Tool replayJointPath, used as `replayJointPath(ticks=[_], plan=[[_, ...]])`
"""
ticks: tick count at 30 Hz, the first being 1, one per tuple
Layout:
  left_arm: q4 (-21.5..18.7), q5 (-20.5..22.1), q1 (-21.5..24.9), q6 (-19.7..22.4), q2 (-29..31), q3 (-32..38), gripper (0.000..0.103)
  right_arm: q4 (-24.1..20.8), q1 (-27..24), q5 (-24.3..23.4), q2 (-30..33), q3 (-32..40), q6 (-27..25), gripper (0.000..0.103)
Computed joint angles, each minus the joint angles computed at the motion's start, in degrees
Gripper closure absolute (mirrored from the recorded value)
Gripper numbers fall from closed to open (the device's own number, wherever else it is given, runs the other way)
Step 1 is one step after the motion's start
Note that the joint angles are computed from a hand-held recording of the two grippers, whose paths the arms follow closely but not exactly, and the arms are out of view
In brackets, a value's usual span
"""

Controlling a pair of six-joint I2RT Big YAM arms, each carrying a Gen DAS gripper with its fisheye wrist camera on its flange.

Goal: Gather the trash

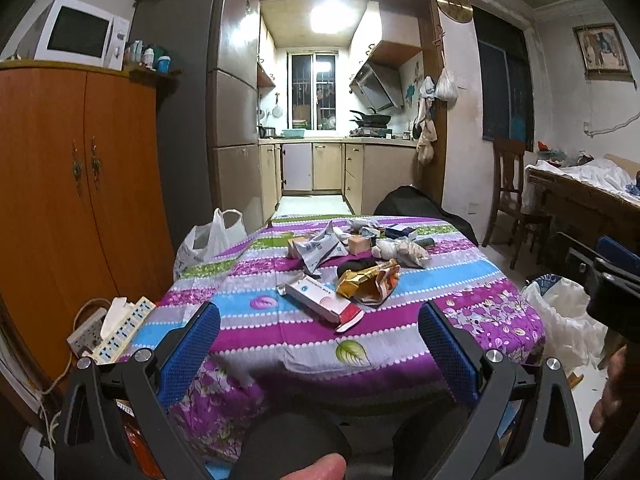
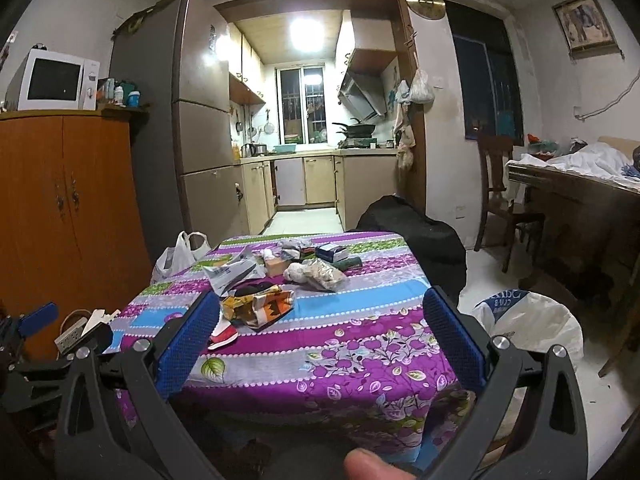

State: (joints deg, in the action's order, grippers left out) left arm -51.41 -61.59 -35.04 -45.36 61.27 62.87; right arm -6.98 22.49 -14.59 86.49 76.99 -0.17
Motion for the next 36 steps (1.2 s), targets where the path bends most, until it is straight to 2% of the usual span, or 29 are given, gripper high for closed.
replayJointPath(ticks=[2, 6, 12, 16, 23, 26, 31, 34, 36], plan=[[-0.8, 0.3, 0.0, -1.9, -0.6, -0.5, 0.005, 0.5, 0.0, -0.4, 0.3, 0.1, 0.3, 0.005], [0.1, 1.4, 0.5, -2.3, -1.5, -1.3, 0.005, 0.5, -0.3, -1.4, 1.3, 1.2, 1.6, 0.005], [4.0, 3.6, 1.6, 4.1, -1.0, -1.4, 0.005, -2.8, 0.1, 0.7, 3.0, 4.0, 0.8, 0.005], [5.8, 4.8, 3.1, 6.7, -0.2, -0.8, 0.005, -3.8, 0.2, 2.3, 4.0, 5.8, 0.1, 0.005], [8.6, 4.3, 5.9, 9.7, 0.9, 0.1, 0.005, -3.0, 1.1, 4.3, 5.2, 7.7, -3.6, 0.005], [8.0, 5.4, 8.3, 9.4, 1.4, 0.9, 0.005, -2.9, 1.3, 4.4, 6.0, 8.6, -3.7, 0.005], [5.6, 7.0, 12.0, 9.6, 3.1, 2.8, 0.005, -7.1, 1.0, 2.3, 8.7, 12.5, -3.9, 0.005], [6.1, 7.3, 13.7, 11.6, 4.0, 3.2, 0.005, -10.2, 1.2, 2.8, 10.9, 15.8, -2.7, 0.005], [6.9, 8.7, 15.0, 12.9, 4.1, 3.0, 0.005, -13.6, 0.9, 0.6, 13.3, 19.3, -1.2, 0.005]])
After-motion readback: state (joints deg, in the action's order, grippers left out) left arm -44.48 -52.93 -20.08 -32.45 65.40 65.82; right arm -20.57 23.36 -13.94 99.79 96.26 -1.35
